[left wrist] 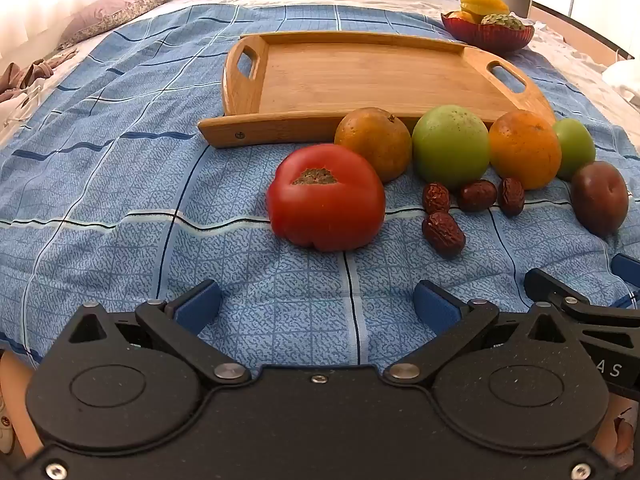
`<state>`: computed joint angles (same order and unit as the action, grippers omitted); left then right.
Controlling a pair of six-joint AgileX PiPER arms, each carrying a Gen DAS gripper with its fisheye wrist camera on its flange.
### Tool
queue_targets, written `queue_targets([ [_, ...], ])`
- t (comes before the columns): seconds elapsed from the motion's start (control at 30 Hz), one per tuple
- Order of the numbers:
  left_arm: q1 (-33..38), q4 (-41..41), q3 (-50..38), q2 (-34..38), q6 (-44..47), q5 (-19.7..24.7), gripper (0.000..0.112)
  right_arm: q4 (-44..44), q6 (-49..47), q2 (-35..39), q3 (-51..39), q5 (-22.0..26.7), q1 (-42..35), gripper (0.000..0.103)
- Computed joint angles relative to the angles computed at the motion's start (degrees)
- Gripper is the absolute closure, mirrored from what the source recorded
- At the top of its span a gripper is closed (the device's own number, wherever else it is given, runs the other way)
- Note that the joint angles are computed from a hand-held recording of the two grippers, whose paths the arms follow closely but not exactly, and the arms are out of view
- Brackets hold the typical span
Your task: Organize fruits
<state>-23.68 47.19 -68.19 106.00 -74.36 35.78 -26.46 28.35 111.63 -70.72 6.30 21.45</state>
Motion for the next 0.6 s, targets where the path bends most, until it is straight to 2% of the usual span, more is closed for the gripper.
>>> queue_targets([
  [0.03,0.1,-0.3,0.1,-0.1,0.1,-0.3,0.009,-1.8,1.8,0.0,0.2,-0.3,0.0,0.0],
  [0.6,0.1,-0.5,0.0,-0.1,0.3,-0.2,0.009,-0.7,0.7,0.1,0.0,0.0,0.1,0.0],
])
